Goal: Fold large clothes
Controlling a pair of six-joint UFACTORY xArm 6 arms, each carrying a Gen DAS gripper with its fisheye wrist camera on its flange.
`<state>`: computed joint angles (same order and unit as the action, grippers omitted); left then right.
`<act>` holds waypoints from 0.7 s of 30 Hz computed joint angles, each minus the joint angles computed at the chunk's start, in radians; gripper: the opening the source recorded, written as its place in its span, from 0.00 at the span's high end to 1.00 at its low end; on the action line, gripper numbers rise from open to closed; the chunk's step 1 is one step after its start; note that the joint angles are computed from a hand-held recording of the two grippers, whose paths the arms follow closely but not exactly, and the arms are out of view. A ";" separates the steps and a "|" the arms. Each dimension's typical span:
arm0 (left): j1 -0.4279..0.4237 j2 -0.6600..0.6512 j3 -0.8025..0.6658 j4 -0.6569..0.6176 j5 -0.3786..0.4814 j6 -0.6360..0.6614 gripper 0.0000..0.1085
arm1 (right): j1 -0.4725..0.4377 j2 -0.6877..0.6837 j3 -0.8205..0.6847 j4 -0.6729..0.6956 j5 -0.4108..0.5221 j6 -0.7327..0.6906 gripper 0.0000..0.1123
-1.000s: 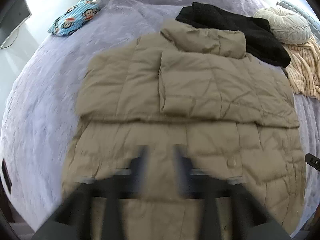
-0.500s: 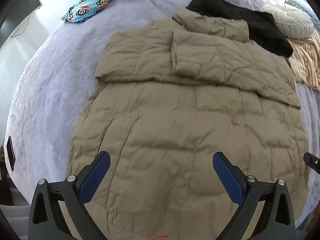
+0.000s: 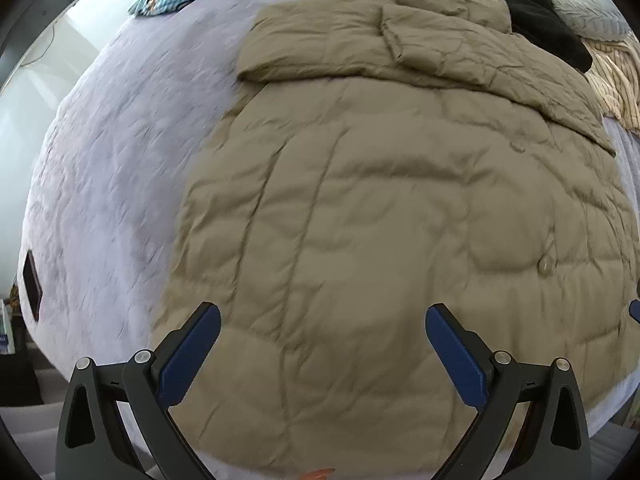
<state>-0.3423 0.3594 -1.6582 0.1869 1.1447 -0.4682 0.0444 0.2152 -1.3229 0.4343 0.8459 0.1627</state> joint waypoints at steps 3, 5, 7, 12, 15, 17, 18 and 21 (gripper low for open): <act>0.009 -0.054 0.063 -0.022 -0.003 0.009 0.05 | 0.013 -0.041 0.047 0.009 -0.025 0.026 0.24; 0.012 -0.087 0.099 -0.023 -0.007 0.016 0.05 | 0.023 -0.072 0.077 0.021 -0.034 0.039 0.24; 0.014 -0.112 0.125 -0.027 -0.011 0.026 0.05 | 0.030 -0.097 0.103 0.029 -0.038 0.054 0.15; 0.019 -0.174 0.183 -0.043 -0.022 0.055 0.05 | 0.040 -0.201 0.223 0.073 -0.083 0.092 0.08; 0.024 -0.211 0.223 -0.056 -0.034 0.080 0.05 | 0.039 -0.256 0.278 0.067 -0.096 0.132 0.08; 0.031 -0.237 0.253 -0.069 -0.039 0.099 0.05 | 0.034 -0.288 0.304 0.065 -0.082 0.163 0.08; 0.035 -0.256 0.272 -0.066 -0.036 0.100 0.05 | 0.032 -0.313 0.326 0.066 -0.070 0.183 0.08; 0.045 -0.297 0.320 -0.023 -0.032 0.085 0.05 | 0.030 -0.354 0.359 0.048 -0.050 0.226 0.08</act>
